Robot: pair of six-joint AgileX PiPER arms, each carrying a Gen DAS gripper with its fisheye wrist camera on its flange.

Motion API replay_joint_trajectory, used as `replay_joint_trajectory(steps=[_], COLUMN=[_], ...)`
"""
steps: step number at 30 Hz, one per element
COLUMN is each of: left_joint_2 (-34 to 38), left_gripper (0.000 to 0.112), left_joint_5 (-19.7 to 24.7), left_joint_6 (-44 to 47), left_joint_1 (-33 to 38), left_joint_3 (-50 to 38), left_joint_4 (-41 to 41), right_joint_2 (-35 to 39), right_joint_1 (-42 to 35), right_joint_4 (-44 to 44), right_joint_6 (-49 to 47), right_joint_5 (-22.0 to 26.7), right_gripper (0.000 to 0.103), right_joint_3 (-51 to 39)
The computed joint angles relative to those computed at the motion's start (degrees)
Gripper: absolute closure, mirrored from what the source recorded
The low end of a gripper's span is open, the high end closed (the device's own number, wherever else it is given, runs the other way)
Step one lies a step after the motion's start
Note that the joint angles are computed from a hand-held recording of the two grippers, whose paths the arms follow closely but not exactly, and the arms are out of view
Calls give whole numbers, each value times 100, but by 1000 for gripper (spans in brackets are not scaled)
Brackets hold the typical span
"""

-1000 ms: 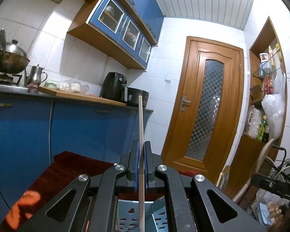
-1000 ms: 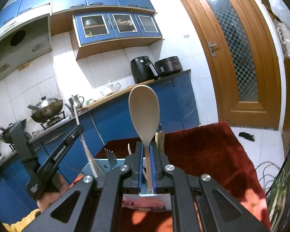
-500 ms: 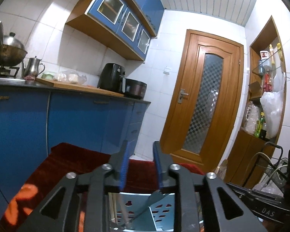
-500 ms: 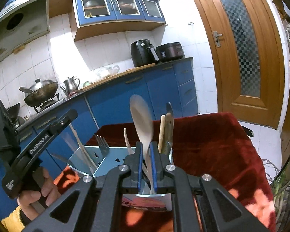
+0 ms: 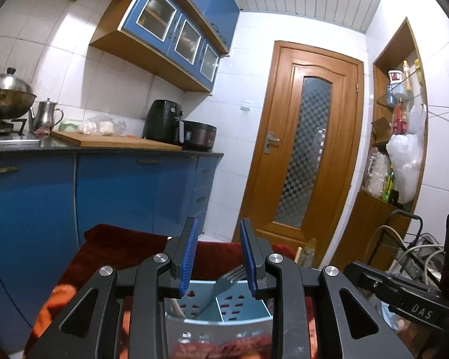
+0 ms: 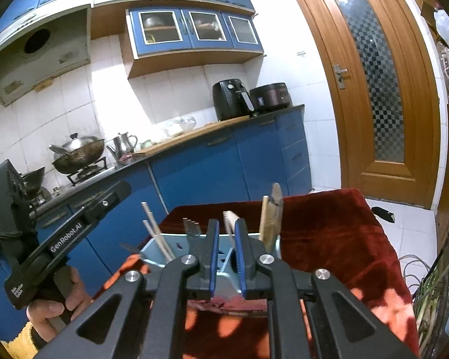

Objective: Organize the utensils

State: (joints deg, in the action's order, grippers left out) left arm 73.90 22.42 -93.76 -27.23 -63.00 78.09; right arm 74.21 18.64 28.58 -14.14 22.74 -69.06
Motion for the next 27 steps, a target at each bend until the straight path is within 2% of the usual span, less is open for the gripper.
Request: replay_joint_trajectory(steps=[7,16,20,25,27], left_joint_2=[-609,-1256,-1513,-1747,-1791], left_gripper=[83,82,62,52,48], left_joint_5=[570,1855,2522,3472,3692], left_joint_6=[1324,1756,1816,1628,1629], left_joint_1=[-331,-1368,-2012,-2975,-3166], left_joint_3=[135,327,477,763,832], left_joint_4=[-1279,-1470,-1460,-1285,-1369], right_joint_2=[-615,-1364,-1697,-2084,-2229], right_joint_1=[405,1161,1526,2152,2467], right_joint_4=[-939,-2586,-3340,-4676,-5388], right_joint_6=[934,2584,3426,4741,5451], right_joint_5=[110,247,320,548,673], right_gripper=[88,85,83,80,79], right_joint_3=[179,517,776,1094,1255])
